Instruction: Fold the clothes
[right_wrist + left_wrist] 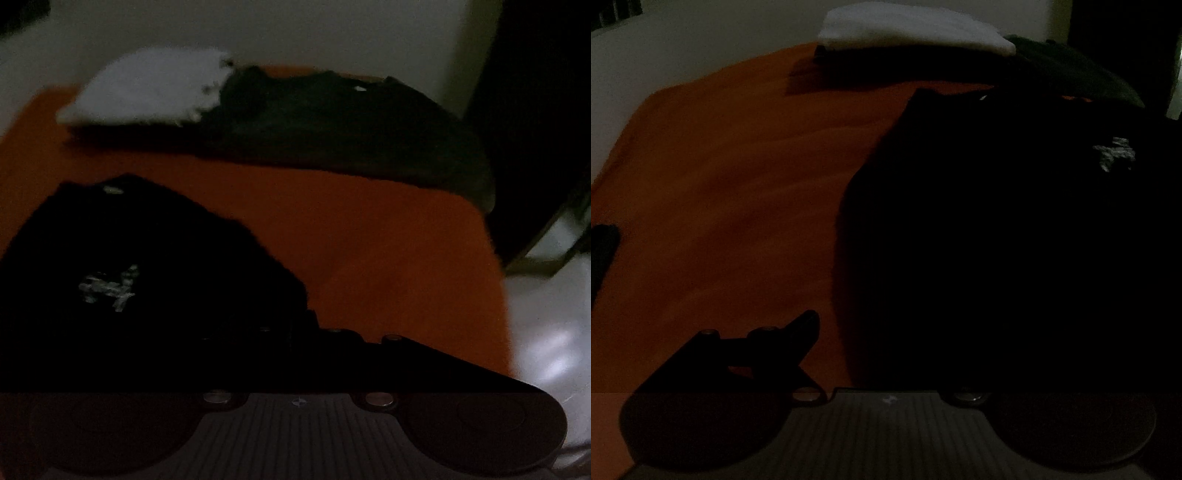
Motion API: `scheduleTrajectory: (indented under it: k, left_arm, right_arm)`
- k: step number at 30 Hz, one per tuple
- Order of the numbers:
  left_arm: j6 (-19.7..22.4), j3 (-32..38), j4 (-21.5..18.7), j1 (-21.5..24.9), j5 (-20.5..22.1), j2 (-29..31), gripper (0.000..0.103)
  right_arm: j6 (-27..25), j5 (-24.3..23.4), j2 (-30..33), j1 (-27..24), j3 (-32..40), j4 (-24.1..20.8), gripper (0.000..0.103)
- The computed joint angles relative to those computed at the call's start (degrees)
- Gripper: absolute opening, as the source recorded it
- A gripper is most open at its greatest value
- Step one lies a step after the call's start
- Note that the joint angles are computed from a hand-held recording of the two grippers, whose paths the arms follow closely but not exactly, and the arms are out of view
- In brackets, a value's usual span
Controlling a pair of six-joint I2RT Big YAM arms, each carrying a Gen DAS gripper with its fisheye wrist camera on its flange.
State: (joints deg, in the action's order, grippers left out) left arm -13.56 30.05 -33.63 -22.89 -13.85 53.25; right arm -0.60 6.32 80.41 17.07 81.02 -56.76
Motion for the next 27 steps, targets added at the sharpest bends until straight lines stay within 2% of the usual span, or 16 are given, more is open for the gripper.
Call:
scheduleTrajectory:
  k: [3,6,8,9,10,12,13,14,16,17,18,19,20,21,24,27]
  left_arm:
    - [0.75,-0.04,1.10,0.75,1.11,0.70,0.085]
    - [1.33,0.03,1.92,1.24,1.76,1.64,0.085]
    - [1.18,0.17,2.40,1.55,1.79,2.42,0.088]
    - [0.96,0.14,2.65,1.77,1.98,2.61,0.088]
    - [0.69,0.08,2.79,2.02,2.45,2.64,0.088]
    - [0.40,-0.29,3.22,2.59,3.89,2.34,0.088]
    - [0.46,-0.49,3.41,2.79,4.33,2.16,0.088]
    - [0.54,-0.65,3.54,2.91,4.48,1.99,0.088]
    - [0.17,-1.20,4.22,3.23,5.78,1.42,0.082]
    - [-0.37,-1.50,4.64,3.42,7.30,1.11,0.061]
    - [-0.79,-1.86,5.14,3.69,9.05,0.67,0.044]
    - [-1.13,-2.12,5.52,3.68,10.27,0.15,0.020]
    - [-1.45,-2.16,5.50,2.96,9.89,-0.31,0.011]
    - [-1.46,-2.25,5.44,1.86,8.47,-1.13,0.010]
    - [-1.49,-2.80,4.78,-0.08,1.84,-6.75,0.009]
    - [0.03,-2.45,2.32,2.98,-1.84,-13.94,0.009]
  right_arm:
    - [-2.06,6.39,2.97,-2.36,4.02,1.45,0.000]
    - [-9.29,16.07,4.10,-2.97,3.55,10.76,0.000]
    - [-4.60,13.73,5.98,-4.81,5.80,8.65,0.000]
    - [-0.42,9.64,6.91,-5.88,6.85,5.58,0.006]
    - [3.29,3.52,7.33,-6.97,7.26,2.48,0.017]
    - [7.46,-8.42,6.81,-8.68,5.01,0.43,0.091]
    - [9.40,-11.53,5.92,-8.62,2.49,1.56,0.102]
    - [11.32,-14.66,5.06,-8.55,-0.02,2.83,0.102]
    - [15.31,-17.17,4.49,-8.14,-3.85,5.24,0.102]
    - [17.49,-16.96,4.77,-7.83,-5.25,7.06,0.100]
    - [19.67,-16.75,5.10,-7.52,-6.60,8.88,0.087]
    - [21.67,-16.23,5.50,-7.26,-7.73,10.97,0.074]
    - [23.19,-15.37,5.71,-6.91,-8.79,13.42,0.031]
    - [24.26,-14.82,5.81,-6.49,-9.59,15.75,0.005]
    - [26.74,-8.23,4.21,-4.94,-10.56,22.69,0.005]
    - [20.96,-0.85,0.16,-3.33,-9.31,26.39,0.005]
